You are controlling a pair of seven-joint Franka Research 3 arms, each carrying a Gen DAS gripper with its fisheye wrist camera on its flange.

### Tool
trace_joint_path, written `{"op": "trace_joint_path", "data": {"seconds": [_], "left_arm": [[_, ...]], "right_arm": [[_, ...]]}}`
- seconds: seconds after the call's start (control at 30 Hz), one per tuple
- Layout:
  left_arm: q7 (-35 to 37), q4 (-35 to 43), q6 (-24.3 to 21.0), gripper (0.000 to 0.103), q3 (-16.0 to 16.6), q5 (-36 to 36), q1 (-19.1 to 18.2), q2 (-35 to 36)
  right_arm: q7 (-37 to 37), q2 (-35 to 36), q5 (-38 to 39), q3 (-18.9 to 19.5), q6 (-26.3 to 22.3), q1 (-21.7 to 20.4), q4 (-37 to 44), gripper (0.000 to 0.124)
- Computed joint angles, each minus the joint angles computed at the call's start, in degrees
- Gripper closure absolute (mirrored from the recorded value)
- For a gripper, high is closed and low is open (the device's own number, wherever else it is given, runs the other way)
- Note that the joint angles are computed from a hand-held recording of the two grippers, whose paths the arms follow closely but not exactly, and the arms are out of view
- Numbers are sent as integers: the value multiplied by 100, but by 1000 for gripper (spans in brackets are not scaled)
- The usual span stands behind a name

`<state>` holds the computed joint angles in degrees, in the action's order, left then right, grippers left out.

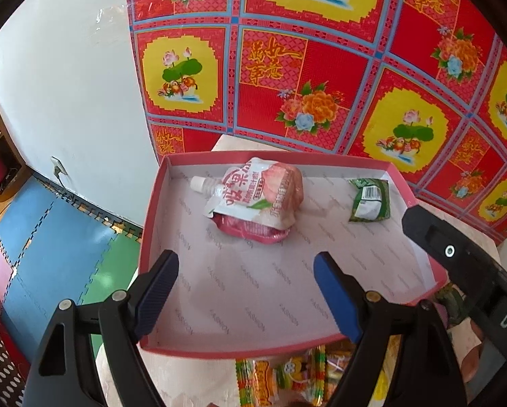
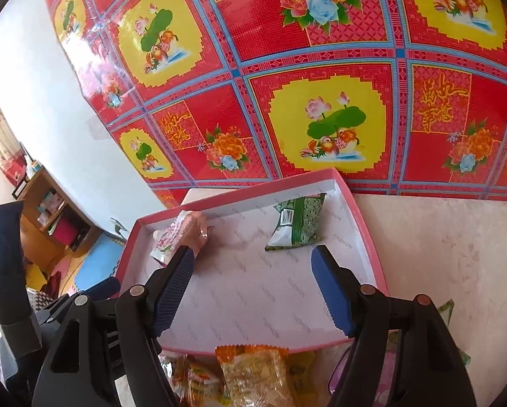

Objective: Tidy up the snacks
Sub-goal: 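Withdraw both grippers from the box toward the remaining snacks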

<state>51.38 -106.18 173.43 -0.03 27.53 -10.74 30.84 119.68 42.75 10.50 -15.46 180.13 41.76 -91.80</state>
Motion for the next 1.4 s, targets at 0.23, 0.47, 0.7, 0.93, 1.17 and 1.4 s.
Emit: {"op": "trace_joint_path", "data": {"seconds": [0.23, 0.47, 0.7, 0.93, 1.17, 1.4], "left_arm": [[-135, -371, 176, 18, 118, 104, -94, -293], [-202, -679, 300, 18, 164, 217, -118, -565], [-326, -1000, 404, 18, 239, 354, -158, -797], [-404, -1229, 439, 18, 260, 465, -170, -953], [-305, -1405, 388, 18, 108, 477, -45, -1068], [-64, -1520, 338, 18, -115, 290, 137, -1085]], "right_arm": [[29, -183, 21, -132, 74, 148, -261, 51], [-20, -354, 24, -337, 148, 366, -546, 51], [-94, -613, 87, -273, 143, 364, -925, 51], [-28, -909, 8, -377, 62, 449, -1361, 51], [2, -1167, -61, -197, 60, 254, -1759, 51], [-154, -1381, -19, 148, 105, -121, -2112, 51]]}}
